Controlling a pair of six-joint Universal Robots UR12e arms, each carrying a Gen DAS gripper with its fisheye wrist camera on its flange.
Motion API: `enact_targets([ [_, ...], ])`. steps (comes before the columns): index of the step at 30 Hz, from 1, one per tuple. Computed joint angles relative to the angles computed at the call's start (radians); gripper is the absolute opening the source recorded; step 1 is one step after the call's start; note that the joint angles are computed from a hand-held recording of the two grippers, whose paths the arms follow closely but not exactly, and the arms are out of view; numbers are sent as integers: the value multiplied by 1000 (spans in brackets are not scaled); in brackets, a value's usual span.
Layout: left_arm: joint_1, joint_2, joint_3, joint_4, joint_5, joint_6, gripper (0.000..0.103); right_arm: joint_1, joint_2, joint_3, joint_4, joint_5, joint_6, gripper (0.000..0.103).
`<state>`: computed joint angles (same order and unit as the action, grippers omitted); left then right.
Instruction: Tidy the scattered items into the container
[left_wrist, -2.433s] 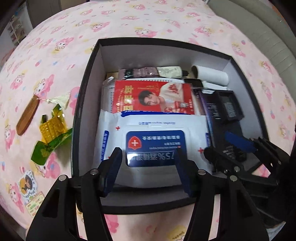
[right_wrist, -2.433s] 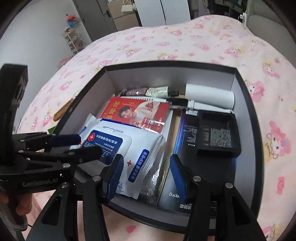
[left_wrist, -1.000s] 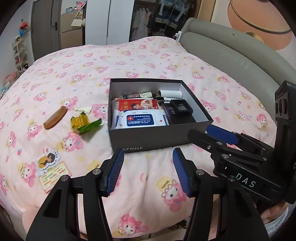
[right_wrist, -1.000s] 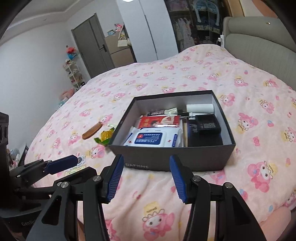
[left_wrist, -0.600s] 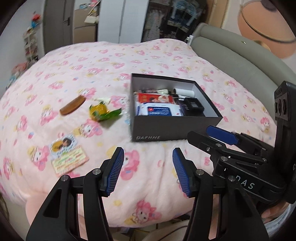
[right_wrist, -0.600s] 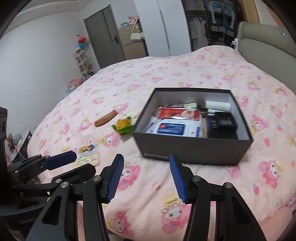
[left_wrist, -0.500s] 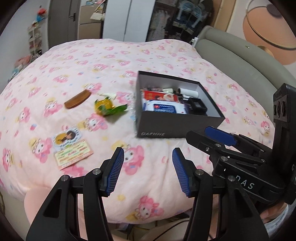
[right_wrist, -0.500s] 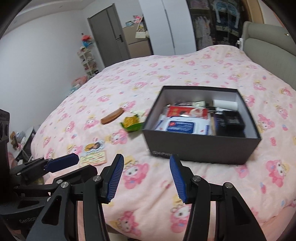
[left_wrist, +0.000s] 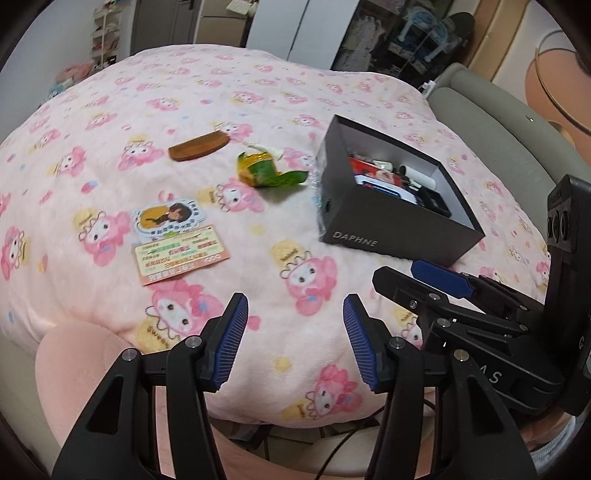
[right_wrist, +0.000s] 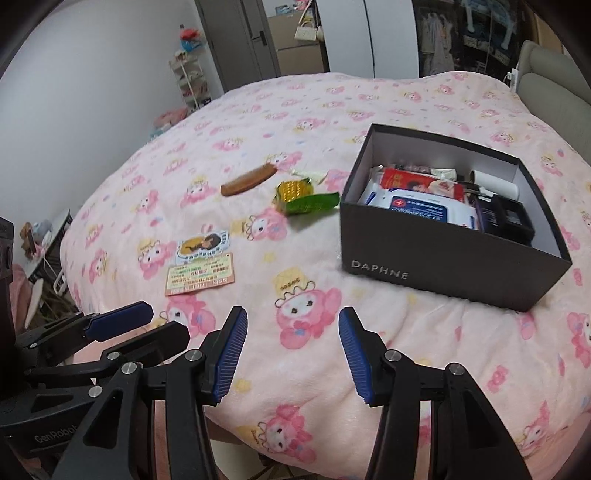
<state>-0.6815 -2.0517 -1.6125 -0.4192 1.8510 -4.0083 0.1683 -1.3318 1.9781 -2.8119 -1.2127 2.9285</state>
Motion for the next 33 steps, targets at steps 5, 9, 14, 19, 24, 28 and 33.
enact_targets([
  [5,16,13,-46,40,16,-62,54,25,31,-37,24,10,-30,48],
  [9,38,24,-90,72,29,-127,54,53,71,-84,72,23,-64,48],
  [14,70,35,-135,93,59,-207,55,94,121,-140,125,10,-115,48],
  [19,122,18,-141,76,27,-259,55,127,176,-197,181,-30,-148,48],
  [24,147,-5,-143,93,15,-312,54,139,241,-263,236,-49,-105,48],
  [28,156,-11,-143,81,12,-329,54,142,280,-303,274,-41,-82,48],
  [33,179,-37,-125,93,-111,-258,42,138,298,-321,313,33,-83,48],
])
